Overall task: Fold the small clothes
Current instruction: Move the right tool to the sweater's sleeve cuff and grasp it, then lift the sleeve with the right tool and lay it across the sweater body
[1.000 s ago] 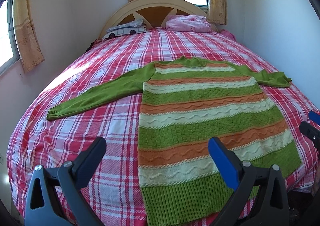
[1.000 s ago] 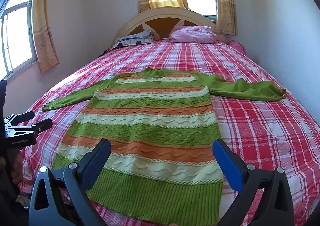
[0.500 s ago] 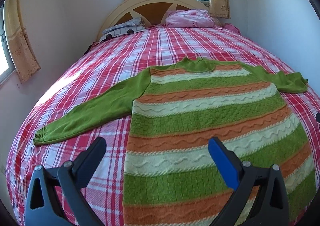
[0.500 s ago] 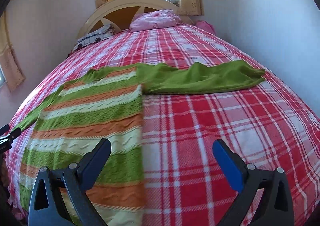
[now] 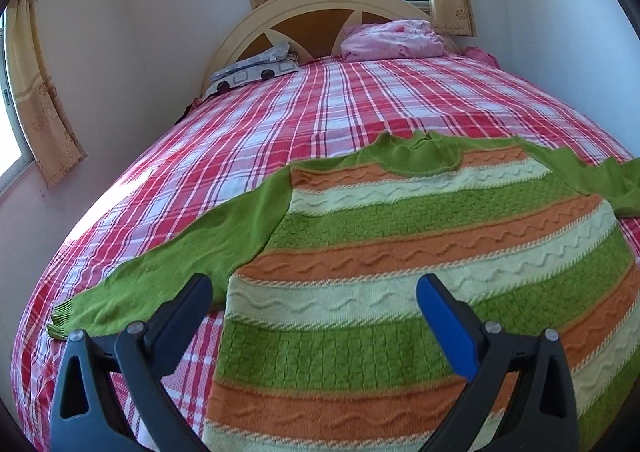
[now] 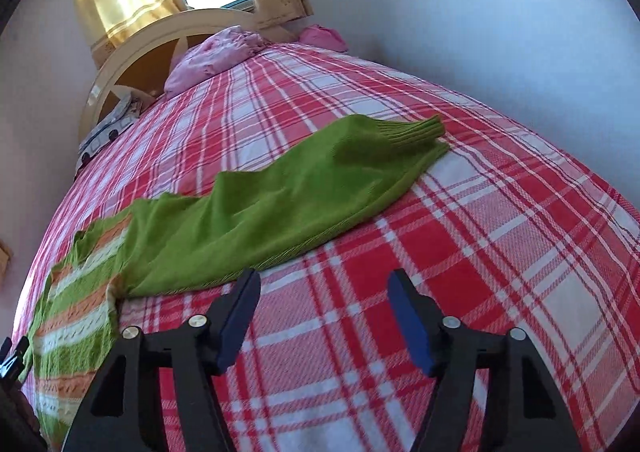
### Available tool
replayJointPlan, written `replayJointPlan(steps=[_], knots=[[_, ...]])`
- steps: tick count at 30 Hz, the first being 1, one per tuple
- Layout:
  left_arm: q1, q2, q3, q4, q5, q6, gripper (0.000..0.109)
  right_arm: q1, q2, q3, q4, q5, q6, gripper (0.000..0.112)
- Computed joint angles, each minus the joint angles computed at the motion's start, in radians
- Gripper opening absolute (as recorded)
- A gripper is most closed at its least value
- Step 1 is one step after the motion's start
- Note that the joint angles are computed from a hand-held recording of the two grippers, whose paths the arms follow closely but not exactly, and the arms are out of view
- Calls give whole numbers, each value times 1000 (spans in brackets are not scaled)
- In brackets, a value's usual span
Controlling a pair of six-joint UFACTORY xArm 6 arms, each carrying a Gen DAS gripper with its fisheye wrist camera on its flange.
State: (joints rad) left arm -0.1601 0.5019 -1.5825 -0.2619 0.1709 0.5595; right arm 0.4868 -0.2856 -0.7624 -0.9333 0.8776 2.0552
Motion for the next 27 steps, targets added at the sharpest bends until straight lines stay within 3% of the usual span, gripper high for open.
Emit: replayJointPlan(steps=[3,8,12,20,22,23,27], knots=[[-2,37,-41,76,-10,-79,103,-78,-52,67,6,-51,19,49],[2,97,-112,197,17,-201,103,-201,-91,120,12,-83,9,45],[5,139,-175,288,52,-300,103,-302,-96,143,22,-168,-2,43],[3,159,-206,315,76,-330,103,-418,4,75,35,-251,-92,43],[4,158,-207,305,83,-324,103,-425,4,77,28,-262,-87,26],[5,156,-207,292,86,-316,103,-429,-5,89,12,-281,-68,10],[9,147,-203,230,95,-273,103,-409,-81,151,-92,-290,74,7]])
